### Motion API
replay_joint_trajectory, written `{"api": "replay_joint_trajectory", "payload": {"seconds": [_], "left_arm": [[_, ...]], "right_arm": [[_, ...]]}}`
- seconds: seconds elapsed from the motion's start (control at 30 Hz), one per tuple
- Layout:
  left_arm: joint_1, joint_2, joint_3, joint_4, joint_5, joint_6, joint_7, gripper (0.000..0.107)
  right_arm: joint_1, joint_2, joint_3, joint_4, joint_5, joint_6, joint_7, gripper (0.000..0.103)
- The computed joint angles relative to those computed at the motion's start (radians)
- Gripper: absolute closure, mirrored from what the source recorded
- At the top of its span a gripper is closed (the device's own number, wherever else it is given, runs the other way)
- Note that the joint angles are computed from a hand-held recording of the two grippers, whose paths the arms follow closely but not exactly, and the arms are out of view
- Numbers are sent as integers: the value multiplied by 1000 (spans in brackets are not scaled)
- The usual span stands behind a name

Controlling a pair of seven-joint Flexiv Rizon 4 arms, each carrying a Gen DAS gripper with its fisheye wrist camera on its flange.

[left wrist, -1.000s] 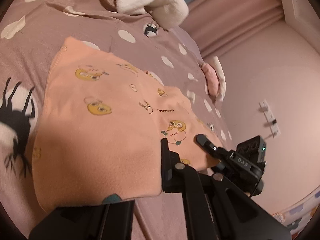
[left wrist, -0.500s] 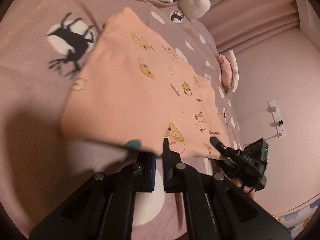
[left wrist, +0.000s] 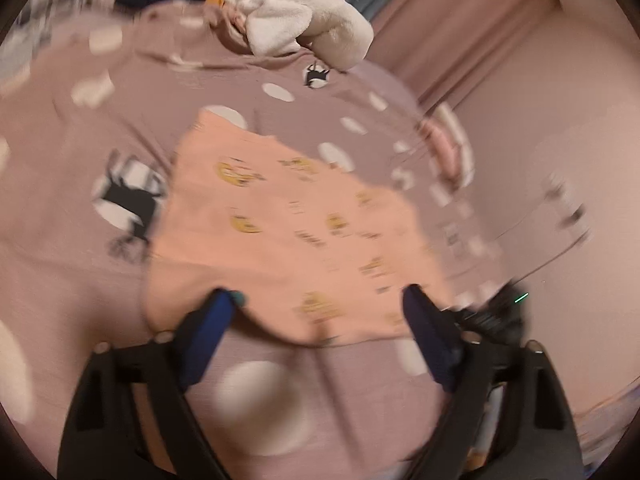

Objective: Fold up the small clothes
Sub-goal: 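Open both grippers and withdraw from the folded bundle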

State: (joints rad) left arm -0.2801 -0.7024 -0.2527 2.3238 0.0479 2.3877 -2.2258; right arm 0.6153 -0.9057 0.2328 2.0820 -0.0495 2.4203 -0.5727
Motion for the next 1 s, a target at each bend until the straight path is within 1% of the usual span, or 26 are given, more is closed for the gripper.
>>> {"api": "replay_joint_trajectory", "payload": {"seconds": [0.03,0.07,0.2,0.23,0.33,0.43,0.53,0.6,0.63,0.67,0.7,0.73,0.77,0.8,0.83,0.87,0.9,0.93,0.97,1.0], "left_arm": [[27,-8,-18,-4,26,14,-23,12],[25,-4,-22,-7,21,14,-31,8],[-14,45,6,-6,-26,-47,-2,6],[-33,56,21,0,-47,-50,9,5],[-83,83,62,34,-118,-19,23,4],[-91,115,87,78,-149,-16,38,4],[-159,152,145,123,-260,-19,104,4],[-179,165,158,141,-305,-27,136,4],[-170,165,155,149,-300,-14,135,4],[-152,161,147,157,-280,7,123,4],[-123,153,134,163,-243,39,98,4],[-97,144,123,167,-206,65,77,4],[-64,137,109,171,-159,89,53,4],[-50,137,102,171,-141,90,46,4],[-42,139,100,174,-130,91,43,4],[-47,145,102,176,-136,86,47,4],[-59,152,108,179,-155,78,57,4],[-74,159,114,180,-176,68,68,4],[-84,164,119,181,-191,59,80,4],[-84,165,118,181,-188,58,83,4]], "right_arm": [[-5,-4,5,3,-10,10,-1,83],[-9,-7,8,5,-18,19,-1,83],[-15,-14,15,10,-26,42,10,83],[-6,-12,12,10,-13,40,11,83],[27,-6,-3,8,39,42,3,83],[87,5,-29,4,130,34,-24,83],[116,13,-33,-4,203,28,-22,81],[124,10,-27,-8,231,47,-16,74],[127,9,-26,-11,242,51,-12,72],[140,11,-26,-14,274,56,-5,67],[159,19,-30,-17,314,51,-2,59],[174,25,-35,-21,340,43,-2,54],[204,45,-46,-22,387,24,-9,41],[222,56,-55,-24,413,8,-16,24],[253,78,-72,-27,457,-23,-29,16],[305,113,-109,-34,528,-89,-55,3],[332,129,-134,-39,560,-131,-71,1],[384,163,-186,-45,614,-227,-102,1],[409,174,-213,-48,630,-267,-108,1],[409,175,-213,-50,624,-279,-102,1]]}}
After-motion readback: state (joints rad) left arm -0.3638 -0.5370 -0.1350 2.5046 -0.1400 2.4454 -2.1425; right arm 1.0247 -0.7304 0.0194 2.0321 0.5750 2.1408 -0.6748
